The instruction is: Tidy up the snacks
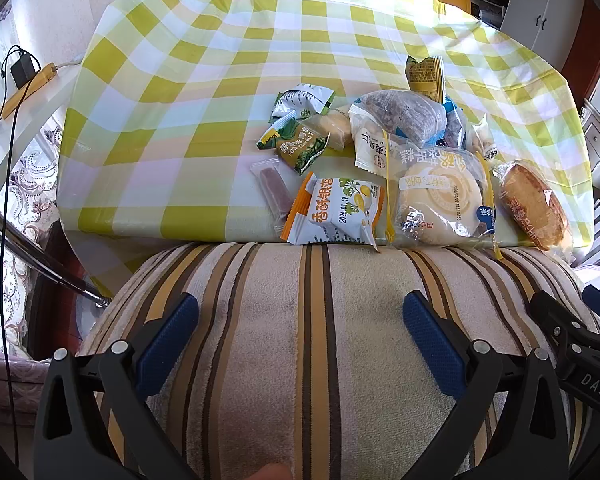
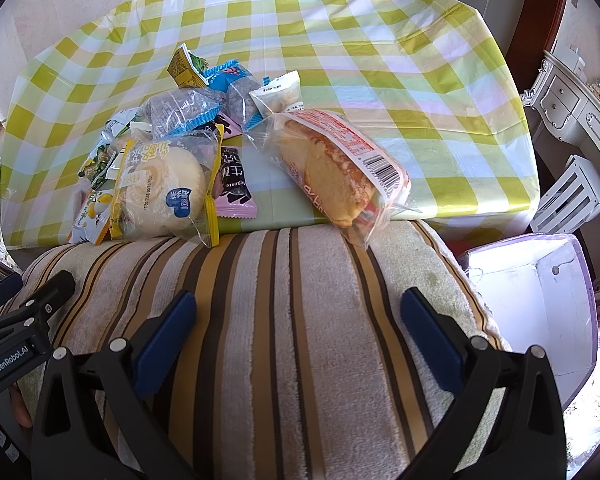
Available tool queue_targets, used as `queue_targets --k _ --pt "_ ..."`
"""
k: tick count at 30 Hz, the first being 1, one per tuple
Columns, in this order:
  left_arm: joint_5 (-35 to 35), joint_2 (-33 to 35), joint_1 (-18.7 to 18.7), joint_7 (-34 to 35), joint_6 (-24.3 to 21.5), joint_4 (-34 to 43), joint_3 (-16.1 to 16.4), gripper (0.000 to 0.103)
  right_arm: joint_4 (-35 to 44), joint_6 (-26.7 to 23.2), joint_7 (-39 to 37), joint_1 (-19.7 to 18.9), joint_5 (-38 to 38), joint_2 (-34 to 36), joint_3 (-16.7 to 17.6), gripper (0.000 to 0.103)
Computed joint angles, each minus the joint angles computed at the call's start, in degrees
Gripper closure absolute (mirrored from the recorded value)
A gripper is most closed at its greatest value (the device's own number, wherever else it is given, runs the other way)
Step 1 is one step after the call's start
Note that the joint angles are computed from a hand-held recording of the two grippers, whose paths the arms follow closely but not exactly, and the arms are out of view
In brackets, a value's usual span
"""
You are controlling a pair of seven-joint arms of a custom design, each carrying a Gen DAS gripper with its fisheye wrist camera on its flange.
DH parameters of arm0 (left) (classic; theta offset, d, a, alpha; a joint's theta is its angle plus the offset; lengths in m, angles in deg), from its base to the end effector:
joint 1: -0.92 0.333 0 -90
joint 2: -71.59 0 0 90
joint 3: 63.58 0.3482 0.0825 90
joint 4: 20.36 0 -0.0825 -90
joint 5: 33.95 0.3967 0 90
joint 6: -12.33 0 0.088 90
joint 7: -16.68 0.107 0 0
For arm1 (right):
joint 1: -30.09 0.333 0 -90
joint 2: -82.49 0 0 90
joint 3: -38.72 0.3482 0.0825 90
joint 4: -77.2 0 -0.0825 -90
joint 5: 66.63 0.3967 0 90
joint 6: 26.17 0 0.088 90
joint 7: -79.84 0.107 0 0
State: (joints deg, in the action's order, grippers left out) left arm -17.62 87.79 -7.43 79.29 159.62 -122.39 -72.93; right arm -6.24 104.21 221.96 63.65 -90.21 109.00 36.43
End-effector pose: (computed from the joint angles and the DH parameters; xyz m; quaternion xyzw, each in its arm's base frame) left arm 0.6621 -0.2044 0.4806 -0.6774 0.6860 -0.2009 0.1734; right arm 0.6438 0.3863 0.4827 -0.6331 0.7314 -0.1946 0.1623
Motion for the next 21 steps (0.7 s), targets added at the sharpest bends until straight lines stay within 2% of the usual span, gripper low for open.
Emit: queue_targets --k 21 --pt "-0.1 0.0 0.1 0.0 0.1 0.0 -0.1 0.004 0.0 0.0 -0.1 0.0 0.0 0.0 0.0 0.001"
